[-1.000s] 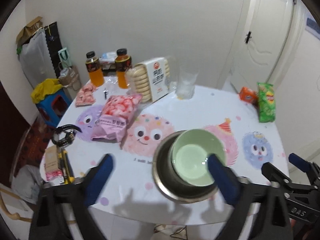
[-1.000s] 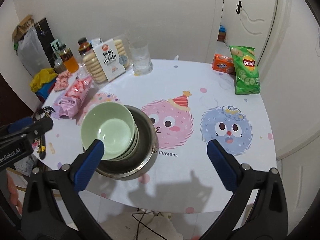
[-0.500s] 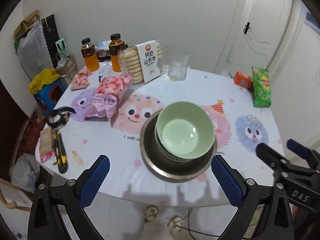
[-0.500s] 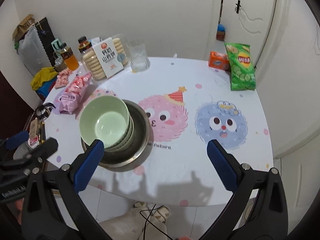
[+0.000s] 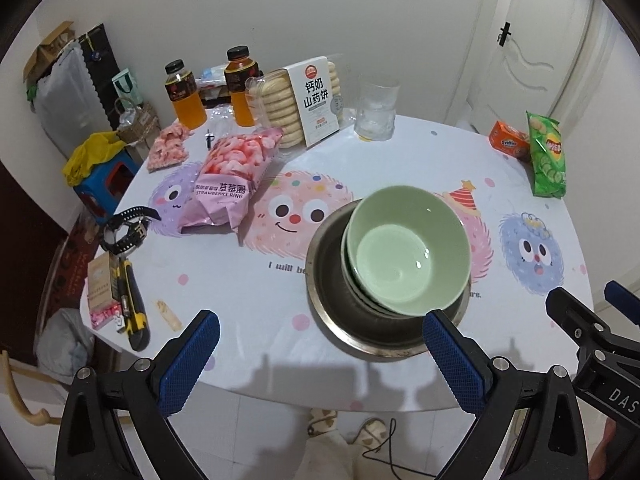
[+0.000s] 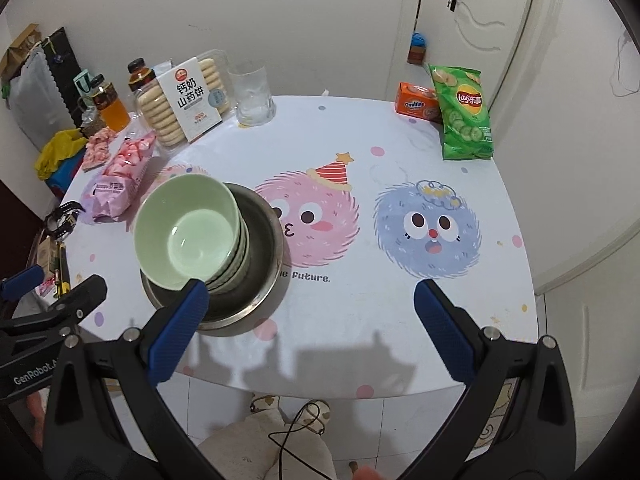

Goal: Organize plates and bowls

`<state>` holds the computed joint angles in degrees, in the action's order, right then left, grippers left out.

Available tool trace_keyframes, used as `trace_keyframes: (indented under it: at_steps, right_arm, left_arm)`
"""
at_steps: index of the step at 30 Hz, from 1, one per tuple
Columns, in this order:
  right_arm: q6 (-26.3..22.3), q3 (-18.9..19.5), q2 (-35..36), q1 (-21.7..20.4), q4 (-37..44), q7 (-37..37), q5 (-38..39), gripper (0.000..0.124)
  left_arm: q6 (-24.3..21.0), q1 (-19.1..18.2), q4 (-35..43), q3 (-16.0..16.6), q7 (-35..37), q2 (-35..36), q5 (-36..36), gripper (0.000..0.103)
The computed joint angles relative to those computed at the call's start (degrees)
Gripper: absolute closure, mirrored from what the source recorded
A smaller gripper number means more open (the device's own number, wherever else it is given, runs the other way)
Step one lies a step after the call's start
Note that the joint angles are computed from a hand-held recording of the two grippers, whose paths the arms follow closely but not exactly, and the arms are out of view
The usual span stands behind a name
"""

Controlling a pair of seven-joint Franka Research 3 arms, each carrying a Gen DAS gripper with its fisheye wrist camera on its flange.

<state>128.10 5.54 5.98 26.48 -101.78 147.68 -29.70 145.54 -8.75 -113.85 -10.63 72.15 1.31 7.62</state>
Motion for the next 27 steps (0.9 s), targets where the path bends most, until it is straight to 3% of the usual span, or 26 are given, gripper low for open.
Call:
trace_keyframes:
  at_steps: [27]
  right_arm:
    - [-1.4, -0.9, 2.3, 0.8, 2.6, -0.1, 0.9, 0.021]
  left_arm:
    - [-1.9, 0.9, 3.1, 0.1, 3.4, 3.1, -0.9, 0.000]
